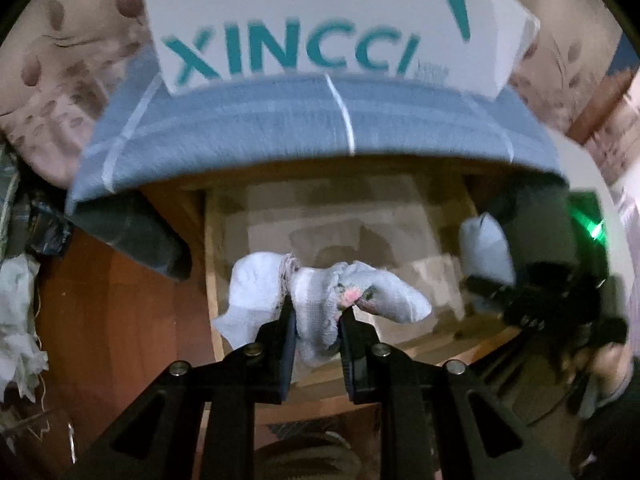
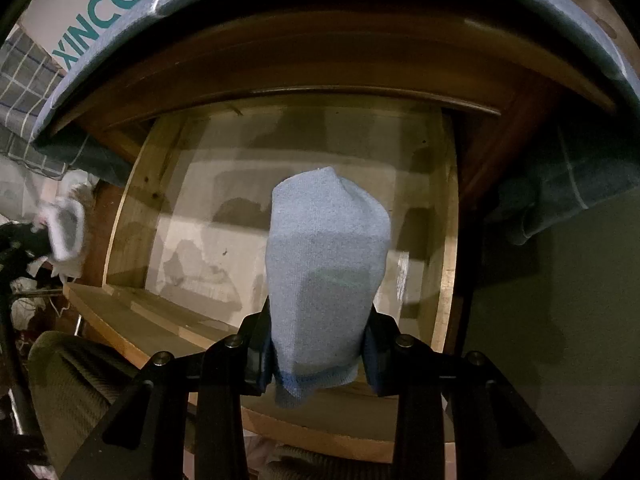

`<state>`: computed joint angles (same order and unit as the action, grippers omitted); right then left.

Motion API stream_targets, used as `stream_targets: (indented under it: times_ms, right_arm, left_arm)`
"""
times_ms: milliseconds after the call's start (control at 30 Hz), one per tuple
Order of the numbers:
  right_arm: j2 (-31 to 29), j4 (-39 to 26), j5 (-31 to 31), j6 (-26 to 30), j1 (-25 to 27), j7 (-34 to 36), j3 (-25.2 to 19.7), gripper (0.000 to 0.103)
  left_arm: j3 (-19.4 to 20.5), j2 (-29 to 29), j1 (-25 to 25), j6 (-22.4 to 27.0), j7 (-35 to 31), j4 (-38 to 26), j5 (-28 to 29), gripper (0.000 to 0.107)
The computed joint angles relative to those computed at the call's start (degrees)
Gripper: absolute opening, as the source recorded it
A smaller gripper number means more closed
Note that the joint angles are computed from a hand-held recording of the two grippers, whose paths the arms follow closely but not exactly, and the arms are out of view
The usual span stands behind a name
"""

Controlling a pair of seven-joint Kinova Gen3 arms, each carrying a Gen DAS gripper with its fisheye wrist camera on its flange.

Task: Take underwear out of drawer
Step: 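Lift the floral white underwear up over the shoe box with the left tool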

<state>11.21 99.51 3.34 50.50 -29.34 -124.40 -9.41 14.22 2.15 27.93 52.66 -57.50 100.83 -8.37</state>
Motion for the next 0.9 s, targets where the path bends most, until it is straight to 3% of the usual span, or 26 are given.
stream_targets:
  times_ms: [133, 333, 533, 700, 900]
  right_arm:
    - [-0.4, 0.5, -0.6, -0.8, 0.4, 0.5, 0.0, 0.032]
    - [-0.6, 0.6, -0.7, -0.6, 0.5, 0.7, 0.0, 0.032]
    - [-0.9, 0.7, -0.4, -0.6, 0.4, 0.4, 0.0, 0.032]
    - [-0.9, 0.4, 0.8, -0.3, -0.3, -0.7, -0.2, 0.032]
    - [-0.6, -0.1, 1.2, 0.3, -0.5, -1.0, -0.1, 0.032]
  left_arm:
    - [0.7, -2.0, 0.5, 2.1, 1.9, -3.0, -2.2, 0.019]
    - [1.3, -5.2, -0.9, 5.9, -0.4, -9.5, -1.5, 0.019]
    - [3.7, -6.5, -2.1, 10.4, 0.8, -19.4, -7.4, 0.019]
    - [4.4, -2.8, -1.6, 14.1, 2.5, -29.7, -13.9, 0.019]
    - [0.0, 5.0, 1.2, 16.0, 2.1, -39.8, -15.8, 0.019]
